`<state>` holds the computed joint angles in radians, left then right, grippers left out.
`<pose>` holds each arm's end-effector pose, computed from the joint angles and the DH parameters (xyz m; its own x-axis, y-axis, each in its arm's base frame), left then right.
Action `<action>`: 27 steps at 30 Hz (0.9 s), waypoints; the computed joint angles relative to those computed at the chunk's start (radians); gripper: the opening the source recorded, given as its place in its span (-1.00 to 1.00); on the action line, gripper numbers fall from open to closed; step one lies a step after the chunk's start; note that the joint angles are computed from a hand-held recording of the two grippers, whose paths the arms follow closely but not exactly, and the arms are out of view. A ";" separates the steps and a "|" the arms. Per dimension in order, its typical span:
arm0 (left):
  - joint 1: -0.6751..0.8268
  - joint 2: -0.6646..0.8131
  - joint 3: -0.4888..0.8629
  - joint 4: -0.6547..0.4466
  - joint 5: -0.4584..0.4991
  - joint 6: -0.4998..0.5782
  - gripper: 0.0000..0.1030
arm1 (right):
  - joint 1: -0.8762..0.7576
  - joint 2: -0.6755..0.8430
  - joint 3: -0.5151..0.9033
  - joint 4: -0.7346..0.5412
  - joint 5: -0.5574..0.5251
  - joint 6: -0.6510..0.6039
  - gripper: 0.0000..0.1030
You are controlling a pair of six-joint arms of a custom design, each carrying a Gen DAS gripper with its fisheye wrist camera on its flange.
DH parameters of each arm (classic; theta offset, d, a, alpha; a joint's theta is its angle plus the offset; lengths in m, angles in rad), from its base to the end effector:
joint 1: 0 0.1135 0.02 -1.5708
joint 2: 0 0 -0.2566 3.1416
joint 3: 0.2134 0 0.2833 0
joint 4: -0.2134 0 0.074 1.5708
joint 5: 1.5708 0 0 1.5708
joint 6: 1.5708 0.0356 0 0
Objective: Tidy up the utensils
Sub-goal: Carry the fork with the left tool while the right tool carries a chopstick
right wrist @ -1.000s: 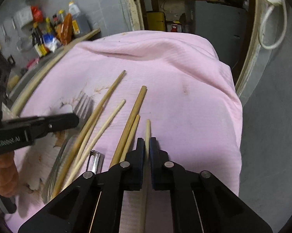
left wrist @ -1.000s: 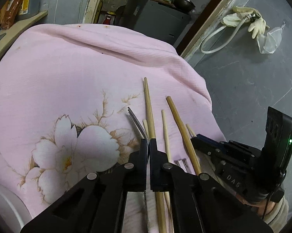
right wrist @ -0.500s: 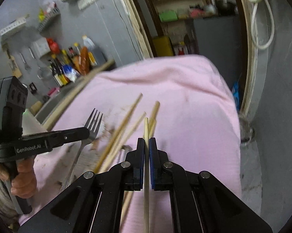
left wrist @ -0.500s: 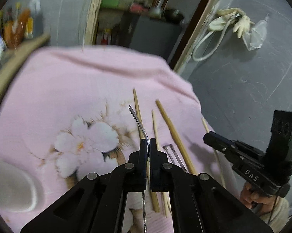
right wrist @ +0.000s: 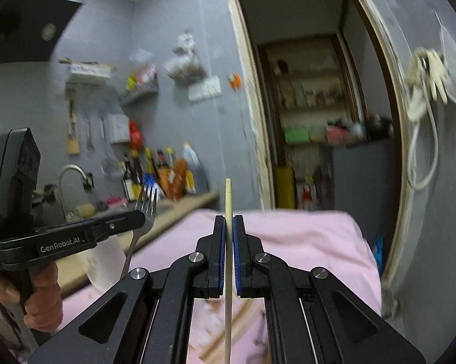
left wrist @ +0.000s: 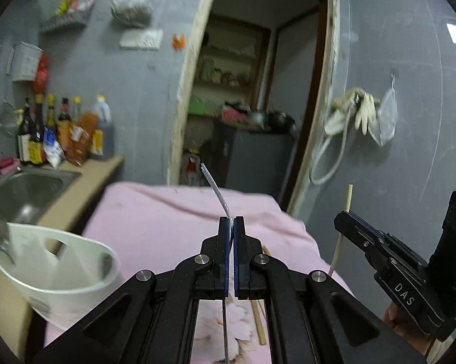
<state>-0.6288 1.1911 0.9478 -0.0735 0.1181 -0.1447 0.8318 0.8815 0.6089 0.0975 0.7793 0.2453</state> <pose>0.2498 -0.1869 0.3093 -0.3466 0.0750 -0.9350 0.6313 0.7560 -0.1733 0.1784 0.1586 0.2775 -0.1283 0.1157 -0.9850 -0.0294 0.9923 0.1204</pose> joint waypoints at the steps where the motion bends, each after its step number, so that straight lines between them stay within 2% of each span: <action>1: 0.013 -0.023 -0.001 -0.006 0.005 0.002 -1.00 | 0.011 0.018 0.011 0.030 0.007 -0.022 -0.95; 9: 0.166 -0.146 -0.006 0.002 0.045 0.006 -1.00 | 0.063 0.161 0.130 0.214 0.006 -0.179 -0.95; 19: 0.474 -0.157 0.059 0.022 0.163 -0.036 -1.00 | 0.047 0.401 0.352 0.372 -0.172 -0.245 -0.95; 27: 0.614 -0.061 0.082 0.125 0.093 -0.104 -1.00 | 0.039 0.620 0.538 0.456 -0.275 -0.279 -0.95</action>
<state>-0.0145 1.1303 1.0300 0.0520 0.2114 -0.2485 0.8709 1.5015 1.1471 0.5537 0.5048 -0.0340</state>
